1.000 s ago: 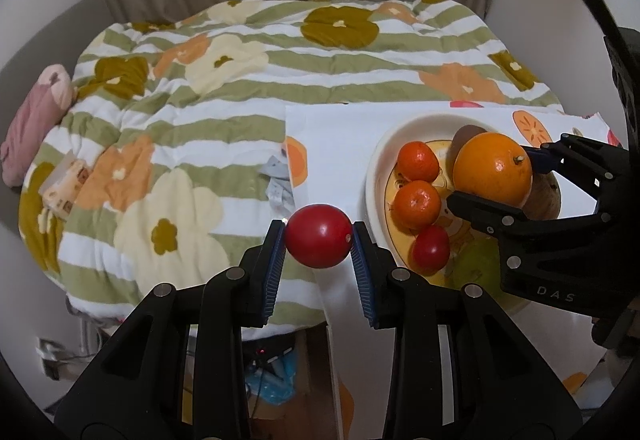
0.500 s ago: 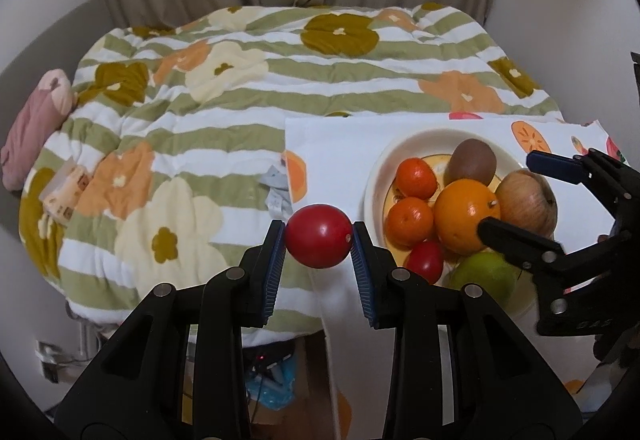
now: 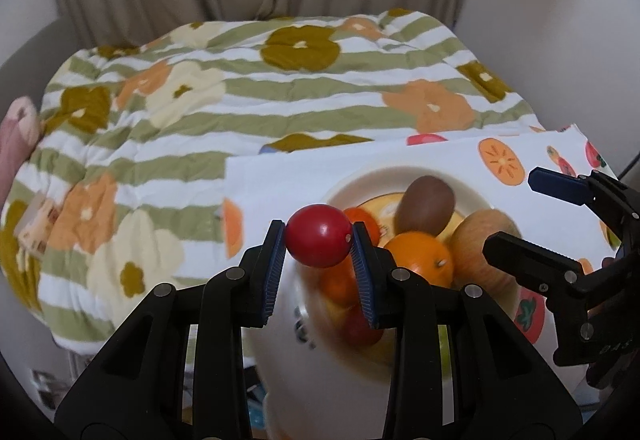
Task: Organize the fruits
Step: 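Carry tomato and orange to the duck plate and open both tools there, then move both tools toward the last orange and green apple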
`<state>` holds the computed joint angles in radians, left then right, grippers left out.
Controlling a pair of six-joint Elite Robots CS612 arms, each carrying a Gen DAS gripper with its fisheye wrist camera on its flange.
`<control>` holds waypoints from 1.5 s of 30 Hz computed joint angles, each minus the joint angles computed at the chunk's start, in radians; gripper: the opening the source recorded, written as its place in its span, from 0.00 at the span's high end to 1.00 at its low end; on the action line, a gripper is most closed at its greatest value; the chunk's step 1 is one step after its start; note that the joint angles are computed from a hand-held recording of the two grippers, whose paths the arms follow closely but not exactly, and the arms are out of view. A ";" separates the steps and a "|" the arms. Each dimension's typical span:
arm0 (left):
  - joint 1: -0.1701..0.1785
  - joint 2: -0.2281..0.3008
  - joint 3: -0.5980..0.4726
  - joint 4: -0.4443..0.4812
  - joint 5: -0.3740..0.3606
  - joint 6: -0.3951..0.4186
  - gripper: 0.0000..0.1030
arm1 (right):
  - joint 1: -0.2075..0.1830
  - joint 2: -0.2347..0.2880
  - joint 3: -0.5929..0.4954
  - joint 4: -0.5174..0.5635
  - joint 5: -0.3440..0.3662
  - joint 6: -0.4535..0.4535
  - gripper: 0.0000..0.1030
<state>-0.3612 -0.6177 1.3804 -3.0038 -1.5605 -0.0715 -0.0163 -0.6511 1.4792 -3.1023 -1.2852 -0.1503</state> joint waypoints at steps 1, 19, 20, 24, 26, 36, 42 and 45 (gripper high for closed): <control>-0.001 0.005 -0.010 0.004 -0.008 0.010 0.64 | -0.001 0.000 0.000 -0.002 -0.007 0.007 0.14; -0.036 0.046 -0.098 0.095 0.002 0.130 0.00 | -0.034 -0.025 0.038 -0.019 -0.056 0.095 0.14; -0.037 0.042 -0.084 0.058 0.012 0.131 0.00 | -0.034 -0.026 0.040 -0.019 -0.055 0.095 0.14; -0.038 0.026 -0.053 0.009 0.004 0.141 0.00 | -0.035 -0.028 0.042 -0.020 -0.052 0.092 0.14; -0.042 0.019 -0.046 0.019 0.016 0.142 0.00 | -0.036 -0.033 0.048 -0.023 -0.050 0.091 0.14; -0.068 -0.043 0.024 -0.020 0.050 0.102 0.00 | -0.056 -0.092 0.109 -0.076 -0.025 0.054 0.14; -0.102 -0.075 0.055 -0.047 0.079 0.096 0.00 | -0.079 -0.130 0.151 -0.111 -0.010 0.048 0.14; -0.121 -0.088 0.067 -0.060 0.086 0.092 0.00 | -0.096 -0.152 0.178 -0.133 0.000 0.048 0.14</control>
